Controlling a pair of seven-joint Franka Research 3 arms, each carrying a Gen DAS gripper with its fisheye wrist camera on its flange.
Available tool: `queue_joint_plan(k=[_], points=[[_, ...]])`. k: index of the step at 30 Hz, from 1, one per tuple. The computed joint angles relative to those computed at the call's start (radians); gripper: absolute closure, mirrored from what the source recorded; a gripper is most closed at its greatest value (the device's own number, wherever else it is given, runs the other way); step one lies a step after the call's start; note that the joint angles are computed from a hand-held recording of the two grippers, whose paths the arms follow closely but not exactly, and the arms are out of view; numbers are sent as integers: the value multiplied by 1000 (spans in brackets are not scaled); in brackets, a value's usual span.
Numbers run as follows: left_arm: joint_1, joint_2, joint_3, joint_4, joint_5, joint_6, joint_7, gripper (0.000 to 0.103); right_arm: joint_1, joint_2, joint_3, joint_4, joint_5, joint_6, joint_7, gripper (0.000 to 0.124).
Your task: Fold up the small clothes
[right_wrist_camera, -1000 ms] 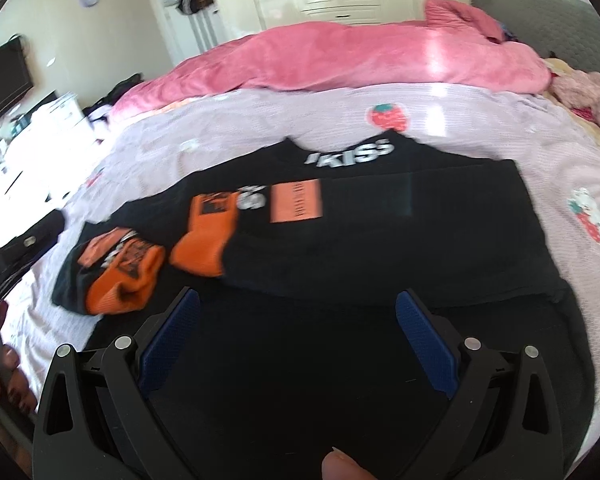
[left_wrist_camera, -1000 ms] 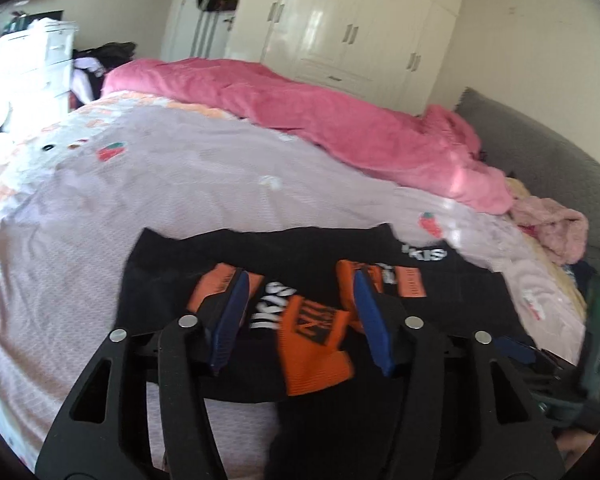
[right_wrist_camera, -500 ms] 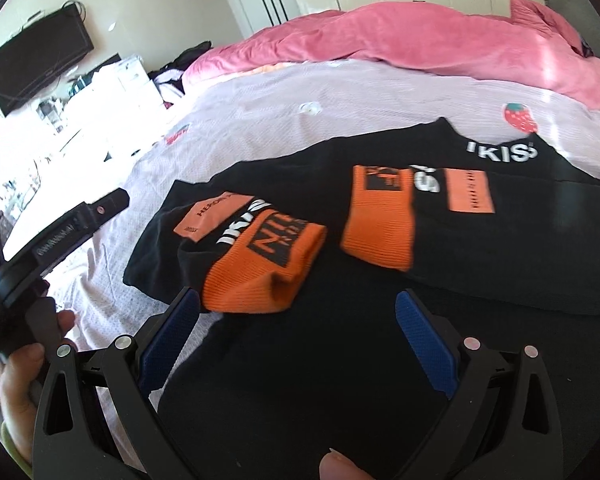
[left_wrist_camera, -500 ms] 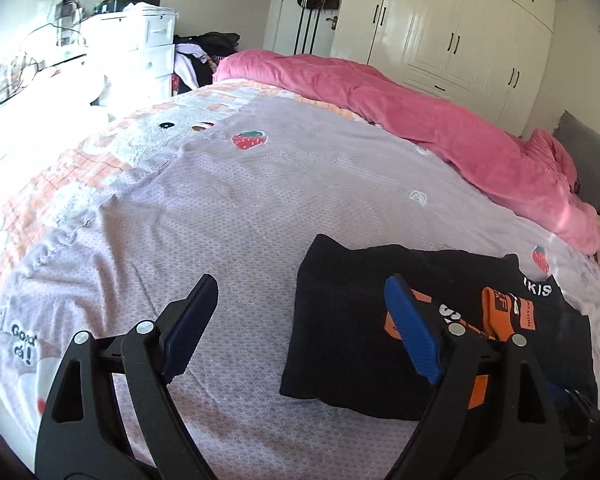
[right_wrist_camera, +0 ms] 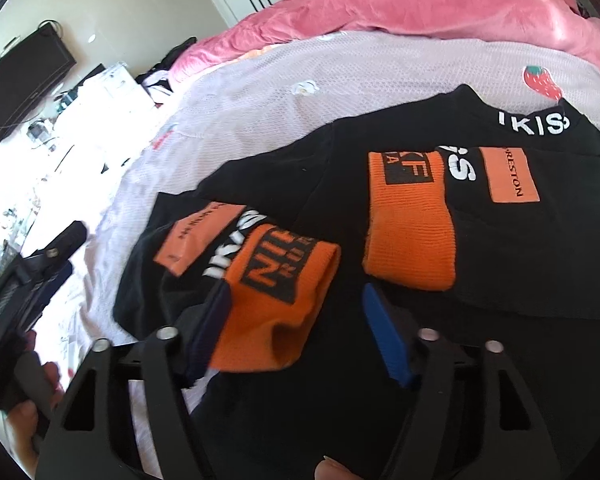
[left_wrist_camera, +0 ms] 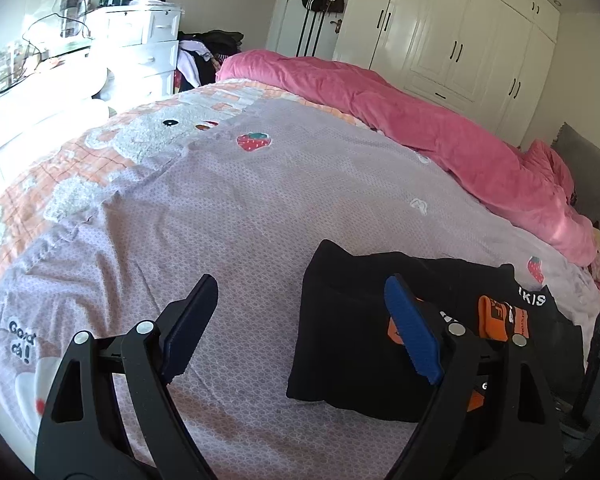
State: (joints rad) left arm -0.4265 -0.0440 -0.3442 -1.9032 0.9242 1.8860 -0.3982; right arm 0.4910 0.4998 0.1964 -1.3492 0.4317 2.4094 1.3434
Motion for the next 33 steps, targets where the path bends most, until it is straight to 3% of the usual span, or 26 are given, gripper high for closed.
queue_joint_plan(k=[2,4,5,7,20,23,28,33], points=[[0,-4,-1,-3,9,0,-12,25,9,1,-3,-7,-15,26,-11,70],[0,-7,-2,-4,16,-1,-21,25,-1,-1,15,-14,5,33,-49,89],[0,-8,-3,-4,16,-4,-21,25,-9,-4,26,-19,22,35,-76,91],[0,-7,-4,-2,21,-7,-26,25,-6,-9,31,-26,32,53,-109,114],[-3,2,-6,11,48,9,-26,25,-45,-119,49,-118,146,229,-386,115],[-5,17,-2,23,46,24,-13,25,-76,-132,52,-111,186,217,-434,115],[-17,61,6,66,59,47,26,25,-92,-136,11,-106,164,254,-416,115],[-25,93,23,83,68,120,43,25,-127,-135,-13,-110,148,298,-404,115]])
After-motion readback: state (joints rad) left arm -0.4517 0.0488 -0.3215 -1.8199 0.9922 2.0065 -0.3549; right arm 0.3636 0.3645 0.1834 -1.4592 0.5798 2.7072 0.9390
